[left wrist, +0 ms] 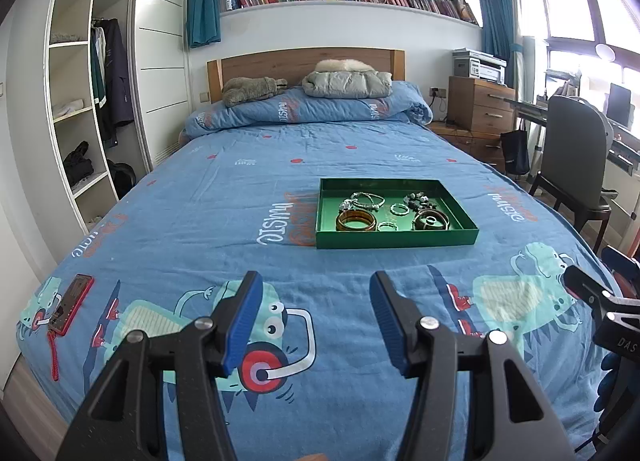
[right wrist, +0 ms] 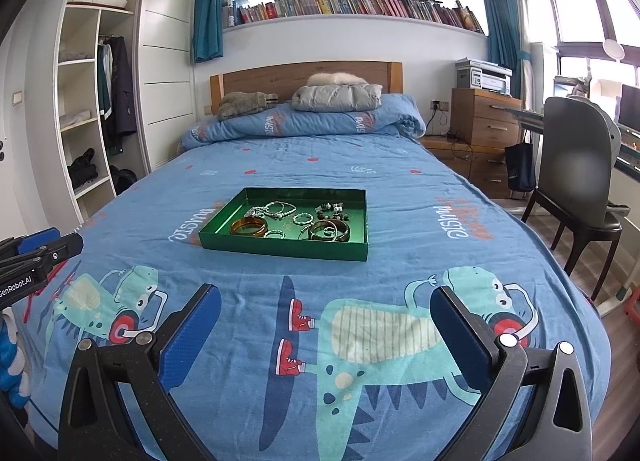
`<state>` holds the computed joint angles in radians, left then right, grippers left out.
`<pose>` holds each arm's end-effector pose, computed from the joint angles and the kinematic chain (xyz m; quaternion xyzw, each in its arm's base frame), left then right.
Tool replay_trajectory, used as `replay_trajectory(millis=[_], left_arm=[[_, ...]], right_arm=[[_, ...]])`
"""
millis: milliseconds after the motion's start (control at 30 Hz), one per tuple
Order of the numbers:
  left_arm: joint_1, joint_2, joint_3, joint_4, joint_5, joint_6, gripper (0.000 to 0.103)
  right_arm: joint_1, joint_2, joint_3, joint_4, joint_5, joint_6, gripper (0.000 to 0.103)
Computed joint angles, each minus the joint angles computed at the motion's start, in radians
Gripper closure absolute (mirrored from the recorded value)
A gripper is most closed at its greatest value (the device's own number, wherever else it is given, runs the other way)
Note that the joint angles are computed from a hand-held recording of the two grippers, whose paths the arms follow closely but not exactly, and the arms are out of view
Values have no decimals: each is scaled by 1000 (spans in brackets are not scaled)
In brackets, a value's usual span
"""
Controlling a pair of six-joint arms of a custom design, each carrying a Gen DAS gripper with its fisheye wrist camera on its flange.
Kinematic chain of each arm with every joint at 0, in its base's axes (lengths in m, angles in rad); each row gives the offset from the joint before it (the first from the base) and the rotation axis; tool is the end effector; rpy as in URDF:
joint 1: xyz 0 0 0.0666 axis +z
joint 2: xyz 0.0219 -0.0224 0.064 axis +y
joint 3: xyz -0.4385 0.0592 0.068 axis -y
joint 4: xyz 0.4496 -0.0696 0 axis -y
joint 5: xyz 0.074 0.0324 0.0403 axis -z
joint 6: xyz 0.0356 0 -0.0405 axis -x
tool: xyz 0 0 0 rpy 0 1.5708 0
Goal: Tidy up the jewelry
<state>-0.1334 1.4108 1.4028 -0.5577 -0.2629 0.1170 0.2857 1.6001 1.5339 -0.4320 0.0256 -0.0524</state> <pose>0.5563 -0.0657 0.5125 -0.0560 0.8693 0.0543 0.4881 0.6216 0.1812 0.4846 -0.0935 0.8545 0.0751 0.5055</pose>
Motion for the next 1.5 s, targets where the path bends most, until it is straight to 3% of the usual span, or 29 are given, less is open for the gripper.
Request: replay_trajectory(millis=[1500], left_arm=[[-2,-11,-15,19,6,-6,49]], right_arm=[[4,-9,-22,30,36,8,0]])
